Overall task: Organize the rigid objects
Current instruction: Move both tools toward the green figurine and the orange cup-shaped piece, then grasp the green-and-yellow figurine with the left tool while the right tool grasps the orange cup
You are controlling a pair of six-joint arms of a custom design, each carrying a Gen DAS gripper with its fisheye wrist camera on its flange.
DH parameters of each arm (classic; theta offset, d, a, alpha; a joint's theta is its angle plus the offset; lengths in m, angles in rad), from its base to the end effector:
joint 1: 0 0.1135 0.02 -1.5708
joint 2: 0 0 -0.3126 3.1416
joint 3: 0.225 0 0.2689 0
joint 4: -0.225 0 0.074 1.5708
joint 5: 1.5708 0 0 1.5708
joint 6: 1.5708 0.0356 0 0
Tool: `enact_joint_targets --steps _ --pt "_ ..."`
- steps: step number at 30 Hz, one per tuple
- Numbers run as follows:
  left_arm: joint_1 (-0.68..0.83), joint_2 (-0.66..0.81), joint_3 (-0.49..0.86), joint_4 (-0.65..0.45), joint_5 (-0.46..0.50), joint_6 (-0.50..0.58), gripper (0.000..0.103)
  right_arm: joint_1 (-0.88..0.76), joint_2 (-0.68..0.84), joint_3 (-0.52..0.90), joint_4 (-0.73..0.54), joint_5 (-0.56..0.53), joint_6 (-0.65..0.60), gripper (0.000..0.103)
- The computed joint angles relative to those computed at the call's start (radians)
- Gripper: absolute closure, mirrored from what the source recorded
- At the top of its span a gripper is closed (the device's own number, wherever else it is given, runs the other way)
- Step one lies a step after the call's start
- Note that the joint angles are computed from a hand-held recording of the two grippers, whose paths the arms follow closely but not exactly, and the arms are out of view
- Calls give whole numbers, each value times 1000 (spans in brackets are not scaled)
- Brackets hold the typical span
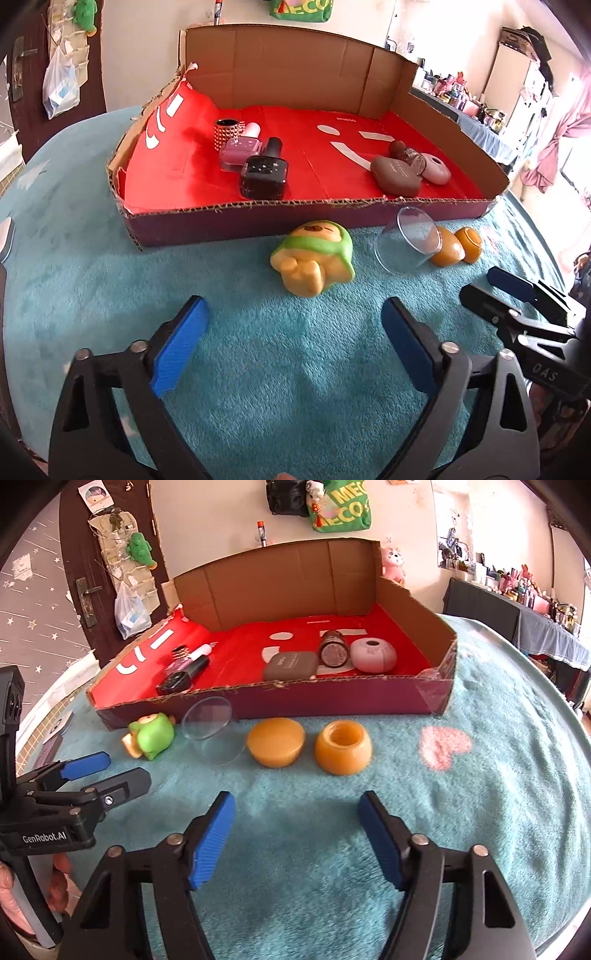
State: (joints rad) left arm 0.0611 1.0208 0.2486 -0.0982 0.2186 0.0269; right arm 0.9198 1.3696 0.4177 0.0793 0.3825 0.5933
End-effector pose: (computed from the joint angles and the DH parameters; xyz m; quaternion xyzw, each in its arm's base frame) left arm 0.1565 0.0018 0.1569 0.0215 0.9342 -0.0874 0.3452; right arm 0.1483 0.1727 0.1591 -0.0858 0.9208 0.1006 0.3668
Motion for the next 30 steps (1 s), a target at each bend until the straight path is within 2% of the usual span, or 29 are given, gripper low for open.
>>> enact_joint_targets --steps 5,8,15,25,26,27,30 --pt "-21 46 6 45 -31 -10 19 -41 8 9 -19 22 -17 42" --pt "-45 62 9 65 -51 -17 21 -69 31 30 -28 24 -45 42" --pt "-68 113 34 94 -65 -29 39 -106 94 85 -33 27 -96 46" --pt "-141 167 69 113 -100 -51 47 -133 131 138 -64 -3 -137 55" --pt "-142 166 69 115 -104 -52 51 -135 131 137 -63 -5 -137 57" --pt "-140 165 68 117 -106 -52 56 -135 132 137 -61 -4 -137 62" --pt "-110 165 68 116 -69 -45 56 -130 128 130 -55 0 -134 62"
